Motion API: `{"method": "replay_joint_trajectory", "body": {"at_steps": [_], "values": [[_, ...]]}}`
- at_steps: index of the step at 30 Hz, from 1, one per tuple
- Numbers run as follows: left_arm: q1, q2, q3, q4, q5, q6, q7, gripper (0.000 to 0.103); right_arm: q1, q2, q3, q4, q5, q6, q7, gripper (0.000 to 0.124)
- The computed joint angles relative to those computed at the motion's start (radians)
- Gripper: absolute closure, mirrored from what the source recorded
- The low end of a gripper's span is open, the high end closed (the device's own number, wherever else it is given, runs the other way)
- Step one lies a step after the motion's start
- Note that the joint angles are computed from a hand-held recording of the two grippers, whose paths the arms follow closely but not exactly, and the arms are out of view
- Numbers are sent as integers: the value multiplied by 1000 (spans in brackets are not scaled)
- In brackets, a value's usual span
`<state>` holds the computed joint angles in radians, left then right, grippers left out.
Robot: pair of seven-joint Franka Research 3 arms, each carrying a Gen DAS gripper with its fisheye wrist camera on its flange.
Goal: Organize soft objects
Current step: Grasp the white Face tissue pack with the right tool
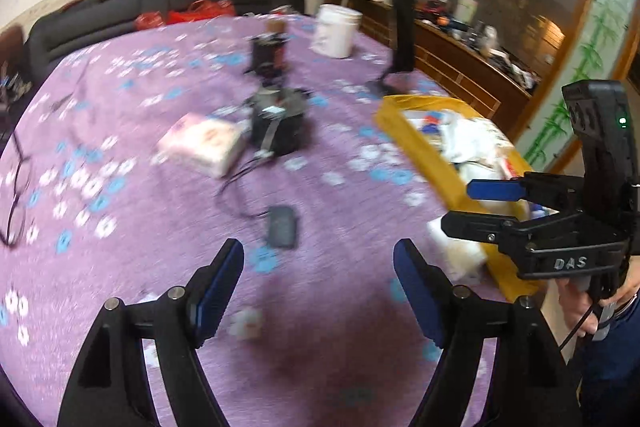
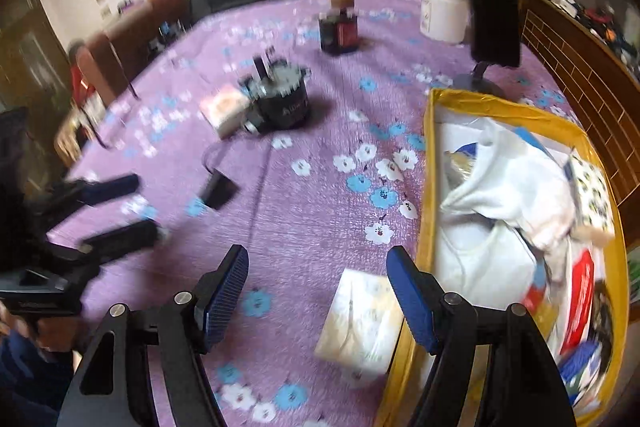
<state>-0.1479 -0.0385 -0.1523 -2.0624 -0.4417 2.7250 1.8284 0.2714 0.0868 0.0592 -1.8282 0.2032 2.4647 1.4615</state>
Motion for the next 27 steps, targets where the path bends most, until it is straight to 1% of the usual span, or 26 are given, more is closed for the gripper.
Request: {"method": "replay_joint_trajectory", "body": {"at_steps": [2,5,7,10,11,12,13,14,15,16,17,18,19,20,22,25,27], "values": [[12,3,6,-12,30,17,-41,27,11,40,-4,45,-71,-42,42,48],[25,13,15,-22,11,36,-49,27,25,91,-10,111,-136,-128,68,48],[32,15,18,-25,-20,37,-34,27,37,113,-15,142,-180,-186,92,48],[38,16,17,-25,-75,34,7,27,53,104,-11,133,-215,-236,99,48],[38,15,14,-25,-78,37,8,27,51,88,-4,118,-187,-256,89,47],[38,13,13,-27,-83,42,13,27,38,62,7,96,-110,-276,56,46],[37,9,13,-30,-93,47,23,27,18,34,20,73,15,-295,-20,46],[36,7,14,-31,-106,47,35,27,-4,-7,30,36,170,-297,-122,48],[35,7,15,-29,-126,42,50,27,-10,-45,29,-1,257,-274,-181,48],[35,8,16,-27,-137,38,58,27,-9,-89,24,-43,293,-227,-196,48],[35,10,16,-24,-141,34,60,27,-7,-111,20,-64,282,-197,-171,47],[36,12,16,-21,-145,28,64,27,-6,-131,19,-88,226,-157,-119,47],[36,11,15,-21,-144,26,64,27,-5,-145,24,-107,131,-130,-60,47],[36,9,15,-23,-148,27,68,27,-3,-145,24,-110,88,-140,-43,47],[35,7,15,-25,-164,27,85,27,2,-139,20,-112,72,-187,-60,47],[35,6,15,-25,-162,26,81,27,8,-133,27,-127,-30,-202,-20,47],[35,6,16,-25,-162,23,78,27,11,-124,27,-126,-56,-216,-6,47]]}}
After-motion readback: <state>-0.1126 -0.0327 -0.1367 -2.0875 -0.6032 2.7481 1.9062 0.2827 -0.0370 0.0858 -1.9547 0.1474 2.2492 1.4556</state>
